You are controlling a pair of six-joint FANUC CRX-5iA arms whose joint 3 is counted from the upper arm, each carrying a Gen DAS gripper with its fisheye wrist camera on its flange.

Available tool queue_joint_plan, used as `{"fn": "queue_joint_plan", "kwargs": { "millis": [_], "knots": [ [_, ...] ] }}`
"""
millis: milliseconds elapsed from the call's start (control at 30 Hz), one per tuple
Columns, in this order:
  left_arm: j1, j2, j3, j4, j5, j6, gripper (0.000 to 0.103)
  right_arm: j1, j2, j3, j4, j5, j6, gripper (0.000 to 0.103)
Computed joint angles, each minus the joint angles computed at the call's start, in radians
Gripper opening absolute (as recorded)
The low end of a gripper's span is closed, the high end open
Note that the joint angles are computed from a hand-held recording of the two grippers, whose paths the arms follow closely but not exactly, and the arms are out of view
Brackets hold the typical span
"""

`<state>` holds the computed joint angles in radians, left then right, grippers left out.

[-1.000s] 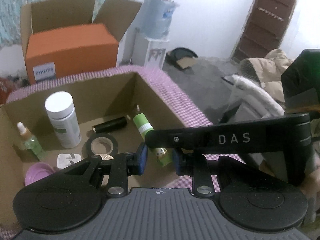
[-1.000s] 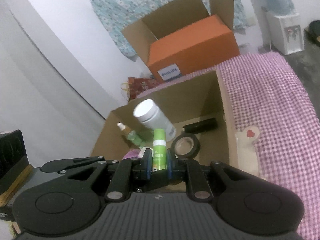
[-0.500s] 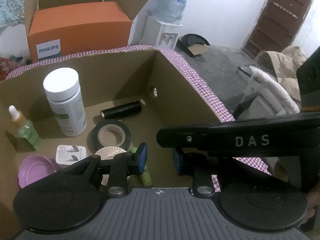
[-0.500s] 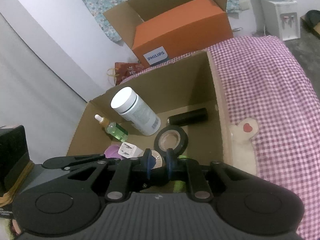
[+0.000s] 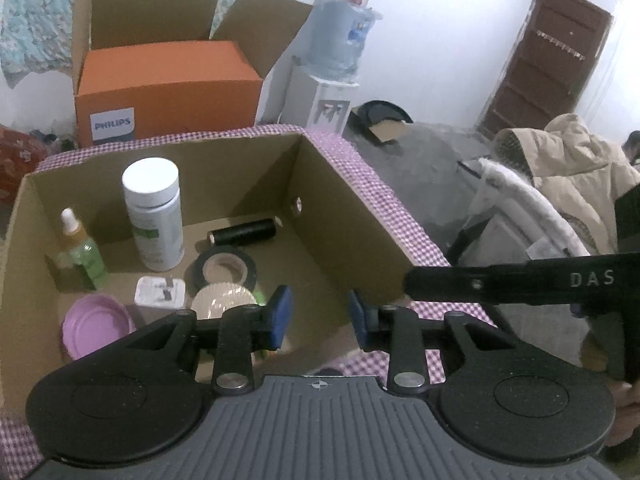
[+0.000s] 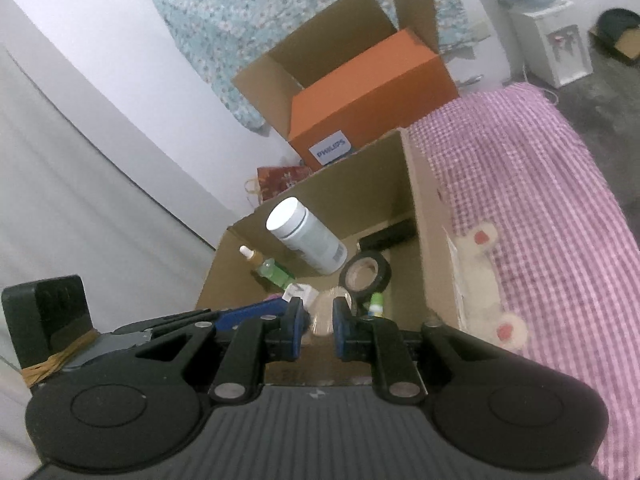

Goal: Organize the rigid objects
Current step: 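Move the right tool to the black oval case and grasp it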

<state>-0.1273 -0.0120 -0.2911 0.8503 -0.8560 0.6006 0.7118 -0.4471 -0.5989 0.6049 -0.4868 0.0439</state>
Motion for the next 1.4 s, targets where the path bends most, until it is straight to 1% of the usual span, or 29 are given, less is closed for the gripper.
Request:
{"fn": "queue_joint_plan", "kwargs": {
  "millis": [167, 267, 400, 600, 700, 833, 933, 1000, 1067, 1100, 1400],
  "knots": [
    [0.014, -0.056, -0.078, 0.024, -0.010, -0.034, 0.034, 0.059, -0.086, -0.104, 0.086, 0.001, -0.200, 0.018],
    [0.016, -0.070, -0.109, 0.013, -0.019, -0.038, 0.035, 0.097, -0.114, -0.144, 0.099, -0.010, -0.282, 0.018],
    [0.019, -0.067, -0.126, -0.030, -0.040, -0.028, 0.036, 0.135, -0.136, -0.176, 0.070, -0.009, -0.326, 0.018],
    [0.008, -0.068, -0.141, -0.097, -0.013, -0.018, 0.036, 0.163, -0.144, -0.199, 0.020, -0.016, -0.352, 0.018],
    [0.004, -0.055, -0.137, -0.109, -0.022, -0.025, 0.040, 0.163, -0.144, -0.208, 0.005, -0.009, -0.359, 0.018],
    [0.003, -0.037, -0.130, -0.112, -0.043, -0.036, 0.048, 0.143, -0.119, -0.196, -0.055, 0.006, -0.312, 0.018],
    [0.003, -0.025, -0.121, -0.115, -0.051, -0.041, 0.050, 0.112, -0.086, -0.165, -0.137, 0.018, -0.227, 0.018],
    [0.004, -0.019, -0.114, -0.123, -0.051, -0.039, 0.052, 0.093, -0.067, -0.148, -0.179, 0.028, -0.180, 0.021],
    [0.001, -0.007, -0.102, -0.132, -0.056, -0.027, 0.052, 0.069, -0.047, -0.129, -0.230, 0.041, -0.125, 0.032],
    [0.000, -0.001, -0.097, -0.134, -0.058, -0.024, 0.052, 0.062, -0.040, -0.124, -0.240, 0.044, -0.114, 0.033],
    [-0.017, 0.038, -0.066, -0.166, -0.043, 0.002, 0.052, -0.023, 0.032, -0.052, -0.396, 0.051, 0.078, 0.034]
  ]
}}
